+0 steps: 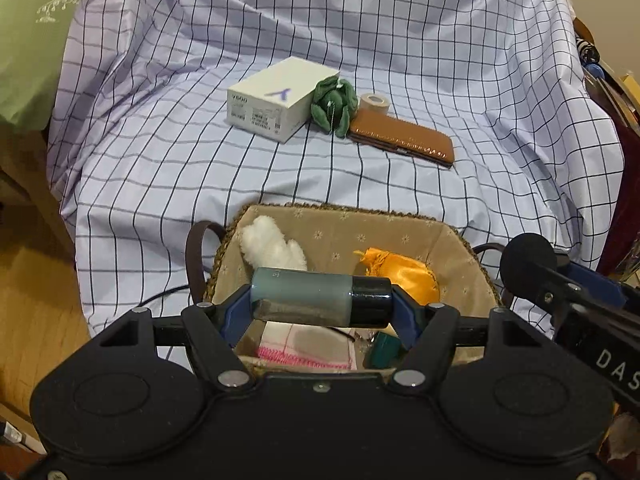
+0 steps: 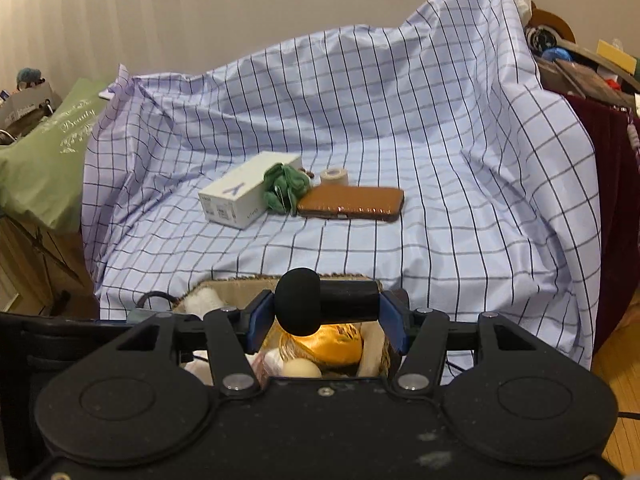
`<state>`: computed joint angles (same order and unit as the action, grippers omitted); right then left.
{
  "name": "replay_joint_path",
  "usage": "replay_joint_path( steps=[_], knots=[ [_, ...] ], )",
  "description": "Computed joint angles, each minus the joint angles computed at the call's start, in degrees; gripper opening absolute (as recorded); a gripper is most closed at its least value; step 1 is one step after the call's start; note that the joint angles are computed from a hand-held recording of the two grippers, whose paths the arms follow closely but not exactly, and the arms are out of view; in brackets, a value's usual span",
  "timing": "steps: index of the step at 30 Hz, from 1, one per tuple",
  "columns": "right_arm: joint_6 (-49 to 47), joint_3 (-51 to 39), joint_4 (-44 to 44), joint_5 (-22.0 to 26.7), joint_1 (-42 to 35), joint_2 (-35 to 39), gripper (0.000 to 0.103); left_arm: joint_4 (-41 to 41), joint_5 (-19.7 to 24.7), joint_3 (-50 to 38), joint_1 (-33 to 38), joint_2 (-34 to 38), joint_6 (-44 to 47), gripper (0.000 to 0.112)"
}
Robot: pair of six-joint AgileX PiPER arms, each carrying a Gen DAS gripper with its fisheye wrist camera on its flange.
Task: Organize soft objects
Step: 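Carry the bottle with the left tool while the right tool carries the black-capped item over the basket, then open the left tool to drop the bottle while the right tool releases the black-capped item into the basket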
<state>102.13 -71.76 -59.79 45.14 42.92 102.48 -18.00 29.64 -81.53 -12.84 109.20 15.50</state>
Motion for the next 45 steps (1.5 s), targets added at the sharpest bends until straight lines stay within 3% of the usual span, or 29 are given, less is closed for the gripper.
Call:
replay_joint_path(
  steps=[13,37,45],
  knots=[
    [-6.2,-1.7,6.1,-1.7,-1.3,1.3,0.056,0.9,1.8,-0.3,0.1,0.8,-1.7,0.065],
    [-7.7,-1.9,8.7,-2.7,-2.5,1.5,0.057,0.0,2.9,-1.6,-0.1,1.6,-0.6,0.066],
    [-7.5,-1.8,8.6,-2.8,-2.6,1.4,0.057,0.0,2.1,-1.2,-0.2,1.3,-1.0,0.073]
  ],
)
